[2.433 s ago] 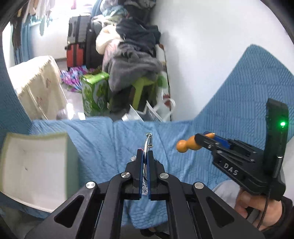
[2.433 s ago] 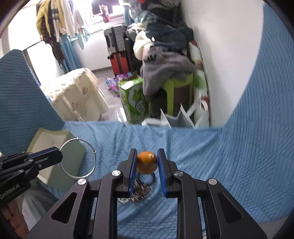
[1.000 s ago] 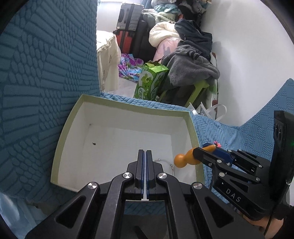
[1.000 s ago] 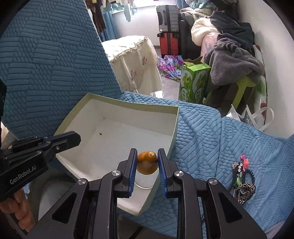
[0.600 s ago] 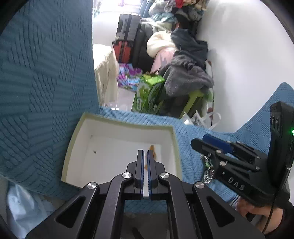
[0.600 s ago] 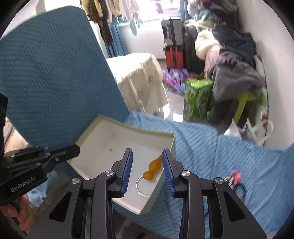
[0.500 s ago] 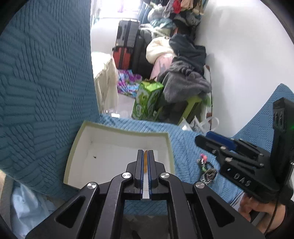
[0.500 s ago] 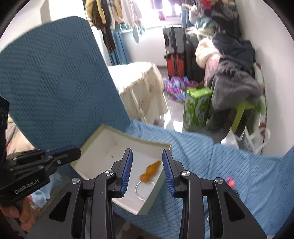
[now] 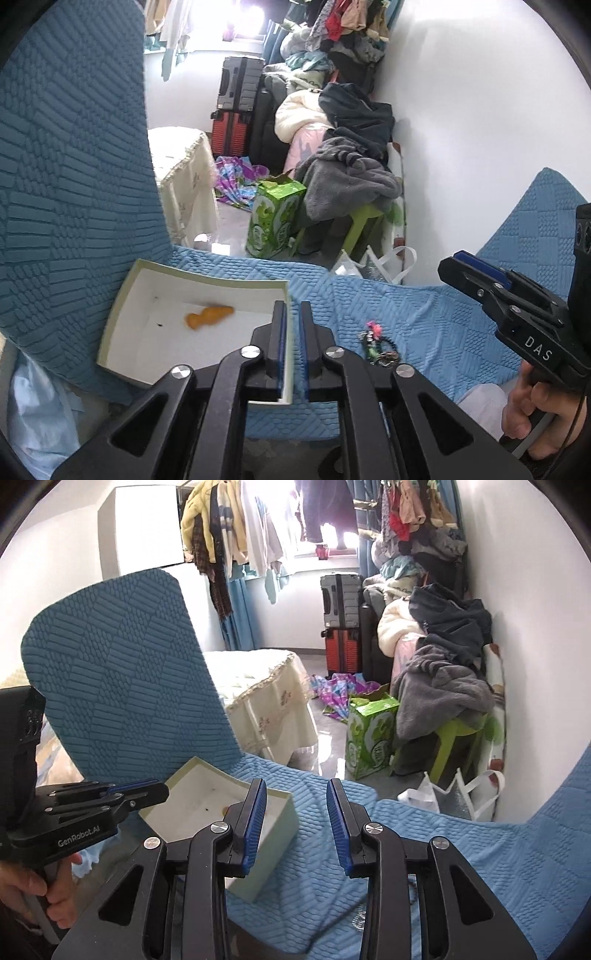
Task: Organize jewelry
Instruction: 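Move the right gripper back over the jewelry pile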
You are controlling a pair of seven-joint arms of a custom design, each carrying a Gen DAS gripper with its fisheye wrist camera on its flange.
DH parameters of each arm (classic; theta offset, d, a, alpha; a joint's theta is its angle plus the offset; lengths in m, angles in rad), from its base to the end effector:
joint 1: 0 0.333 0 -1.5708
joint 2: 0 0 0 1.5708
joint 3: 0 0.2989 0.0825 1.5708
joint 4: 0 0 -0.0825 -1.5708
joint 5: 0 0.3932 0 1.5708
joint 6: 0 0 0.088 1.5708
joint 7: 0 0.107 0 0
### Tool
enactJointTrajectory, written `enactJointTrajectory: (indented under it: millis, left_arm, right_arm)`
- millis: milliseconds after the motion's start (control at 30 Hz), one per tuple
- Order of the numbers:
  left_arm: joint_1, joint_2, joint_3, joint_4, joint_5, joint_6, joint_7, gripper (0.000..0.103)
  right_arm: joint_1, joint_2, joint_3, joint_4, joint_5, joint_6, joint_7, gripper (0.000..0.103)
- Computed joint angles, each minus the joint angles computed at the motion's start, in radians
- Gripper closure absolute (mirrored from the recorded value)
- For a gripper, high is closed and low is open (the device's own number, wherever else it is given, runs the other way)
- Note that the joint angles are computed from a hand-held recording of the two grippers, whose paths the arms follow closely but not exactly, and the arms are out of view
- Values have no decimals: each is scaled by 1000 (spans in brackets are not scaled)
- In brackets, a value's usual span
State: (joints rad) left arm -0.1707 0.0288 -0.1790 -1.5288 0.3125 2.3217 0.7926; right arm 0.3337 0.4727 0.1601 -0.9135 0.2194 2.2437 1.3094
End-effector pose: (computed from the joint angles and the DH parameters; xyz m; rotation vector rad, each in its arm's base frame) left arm 0.5856 -0.2055 0.7018 -2.0507 1.4988 -0.9077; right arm 0.6473 0.3099 0.7152 -2.0271 1.0103 -0.3817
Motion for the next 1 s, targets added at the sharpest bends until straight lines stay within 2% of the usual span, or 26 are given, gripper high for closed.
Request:
enactJointTrajectory:
  millis: [33,67,100,333,500,667,767,1000]
  left_arm:
    - [-3,9,-2,9,3,0,-6,68]
    - [-7,14,-4,14,13,2,-16,48]
    - [-15,20,-7,16,38,14,-32,45]
    - [-67,92,-4,95,98,-26,-65,45]
    - [-92,113,4,78,108,26,-91,45]
    - [-115,138,12,40,108,119,-131,45]
    - [-123,162,14,34,83,144,-127,45]
    - [-120,238,10,25,-79,210,-42,47]
  right_arm:
    - [-10,-19,1,-29,9,14,-9,72]
    - [-20,-38,1,-59,18,29,-17,72]
    - [-30,-58,0,-91,27,47,-22,72]
    - [-79,-145,-12,-247,66,120,-53,72]
    - [-111,-208,-25,-370,97,171,-79,72]
    - [-130,-264,-41,-499,118,238,-108,72]
    - [-139,-278,-50,-553,131,261,-105,72]
    - [-154,-269,-63,-635,130,271,-57,72]
